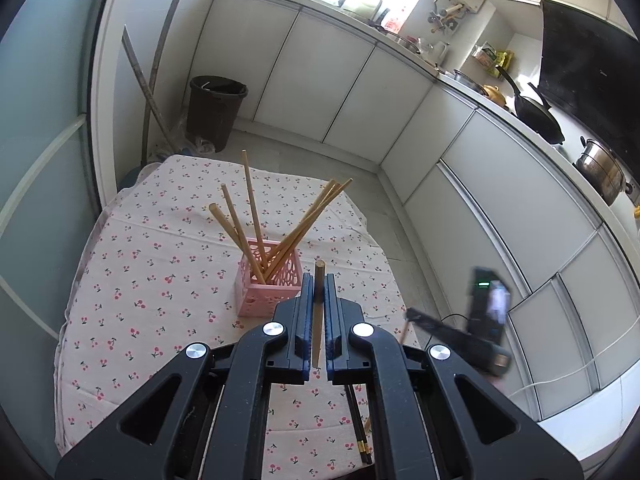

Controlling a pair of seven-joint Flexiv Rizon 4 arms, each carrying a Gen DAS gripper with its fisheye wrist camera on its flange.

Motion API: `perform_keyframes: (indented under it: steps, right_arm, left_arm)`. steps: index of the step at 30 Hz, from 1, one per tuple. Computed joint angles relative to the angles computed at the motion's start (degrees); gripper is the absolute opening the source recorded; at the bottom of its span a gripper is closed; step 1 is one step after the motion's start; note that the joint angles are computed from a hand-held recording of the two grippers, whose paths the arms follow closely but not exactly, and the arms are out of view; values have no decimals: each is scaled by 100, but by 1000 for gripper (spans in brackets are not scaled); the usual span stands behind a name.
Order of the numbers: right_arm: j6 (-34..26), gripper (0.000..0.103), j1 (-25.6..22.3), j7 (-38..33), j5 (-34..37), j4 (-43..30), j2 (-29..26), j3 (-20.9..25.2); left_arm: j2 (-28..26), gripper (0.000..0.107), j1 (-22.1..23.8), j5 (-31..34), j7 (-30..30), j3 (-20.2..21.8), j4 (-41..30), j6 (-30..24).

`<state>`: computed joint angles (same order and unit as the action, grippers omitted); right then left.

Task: Organize utensils
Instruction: 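Lift the left tool's chopstick over the basket while the right tool grasps and carries another, then open both tools to drop the wooden chopsticks into the pink basket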

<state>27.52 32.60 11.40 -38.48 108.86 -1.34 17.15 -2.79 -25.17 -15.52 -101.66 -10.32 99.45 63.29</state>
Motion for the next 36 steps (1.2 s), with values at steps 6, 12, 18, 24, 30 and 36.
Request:
perform_keyframes:
  steps: [6, 12, 18, 24, 30, 36]
  right_arm:
    - [-286, 6, 63, 412, -564, 41, 534, 250]
    - [-93, 6, -55, 846, -1078, -60, 753, 346]
    - [361, 6, -217, 1164, -1676, -480, 700, 277]
    - [832, 6, -274, 1213, -2300, -1000, 471, 164]
    - [1322, 6, -196, 1164, -2588, -1363, 155, -11]
    - [1495, 6, -73, 960, -2453, -1543, -166, -204]
  left_arm:
    - [60, 4, 1, 123, -166, 17, -2, 10]
    - [-11, 4, 15, 410, -462, 8, -277, -44]
    - [-174, 4, 38, 747, -743, 21, -869, -22]
    - [-487, 4, 63, 1166, -985, 85, -1681, -289]
    - [-878, 4, 25, 1336, -1128, 196, -2180, -549]
    - [-1238, 32, 110, 1079, -1259, 279, -2322, -882]
